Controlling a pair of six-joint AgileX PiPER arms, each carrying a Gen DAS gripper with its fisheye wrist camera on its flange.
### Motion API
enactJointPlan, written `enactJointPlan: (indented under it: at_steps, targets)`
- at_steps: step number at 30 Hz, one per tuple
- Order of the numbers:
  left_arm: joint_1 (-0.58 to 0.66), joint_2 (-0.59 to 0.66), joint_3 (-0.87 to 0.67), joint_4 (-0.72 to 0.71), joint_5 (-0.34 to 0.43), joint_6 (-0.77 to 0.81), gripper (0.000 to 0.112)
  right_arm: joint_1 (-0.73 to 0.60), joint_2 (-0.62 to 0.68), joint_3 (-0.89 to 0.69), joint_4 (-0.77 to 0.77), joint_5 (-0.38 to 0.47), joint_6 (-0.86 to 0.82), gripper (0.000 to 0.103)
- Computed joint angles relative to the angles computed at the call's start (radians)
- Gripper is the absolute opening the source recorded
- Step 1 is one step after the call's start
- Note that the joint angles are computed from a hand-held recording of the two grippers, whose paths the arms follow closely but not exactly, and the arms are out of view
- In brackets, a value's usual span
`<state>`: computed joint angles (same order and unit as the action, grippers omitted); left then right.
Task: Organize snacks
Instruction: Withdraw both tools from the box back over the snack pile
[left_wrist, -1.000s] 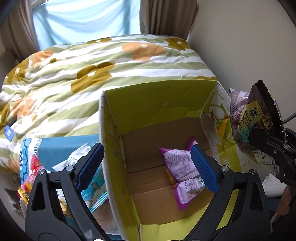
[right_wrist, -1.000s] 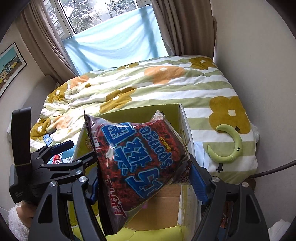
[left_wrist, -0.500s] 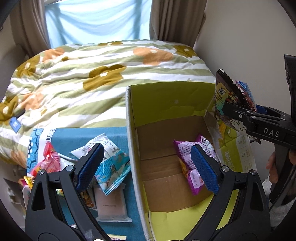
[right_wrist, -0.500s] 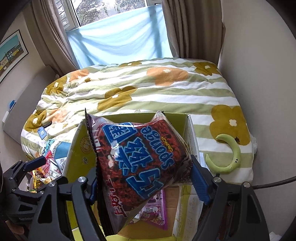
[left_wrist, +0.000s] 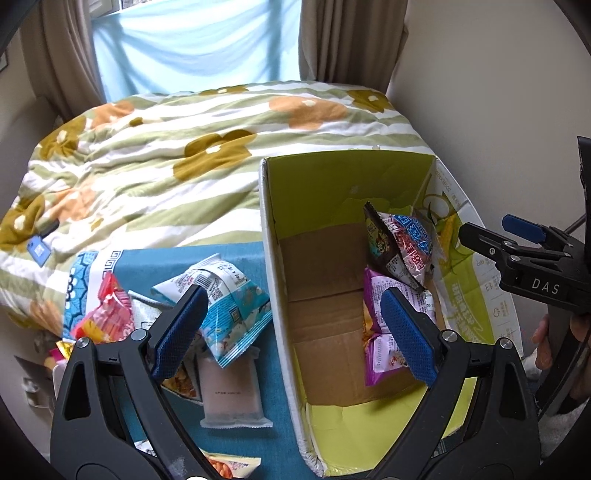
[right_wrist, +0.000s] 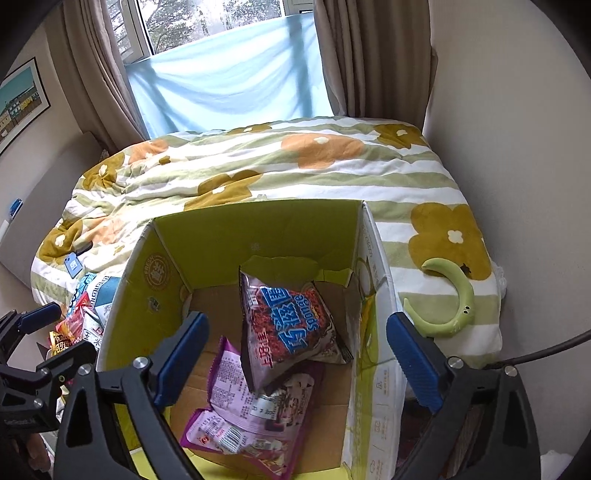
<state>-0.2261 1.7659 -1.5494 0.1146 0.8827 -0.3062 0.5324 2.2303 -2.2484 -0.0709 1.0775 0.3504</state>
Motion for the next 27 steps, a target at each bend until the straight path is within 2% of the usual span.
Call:
enactJointPlan:
  at_steps: [7, 12, 18, 23, 27]
  targets:
    - [-0.046, -0.075, 0.021, 0.071, 0.011, -0.05, 0.094, 0.004, -0.127, 0.166, -0.026, -0.071, 0.034, 0.096]
    - [-0.076, -0.131, 0.011, 0.131, 0.055, -0.085, 0.094, 0.01, -0.205, 0.241, -0.053, -0.119, 0.057, 0.096]
    - [-0.067, -0.258, 0.064, 0.141, 0.081, -0.067, 0.094, 0.055, -0.289, 0.279, -0.126, -0.103, 0.109, 0.096]
    - [0.008, -0.427, 0.22, 0.089, 0.041, -0.004, 0.094, 0.144, -0.365, 0.343, -0.233, -0.104, 0.204, 0.096]
    - [0.158, -0.572, 0.327, -0.039, 0.044, 0.19, 0.094, 0.235, -0.419, 0.397, -0.292, -0.099, 0.325, 0.096]
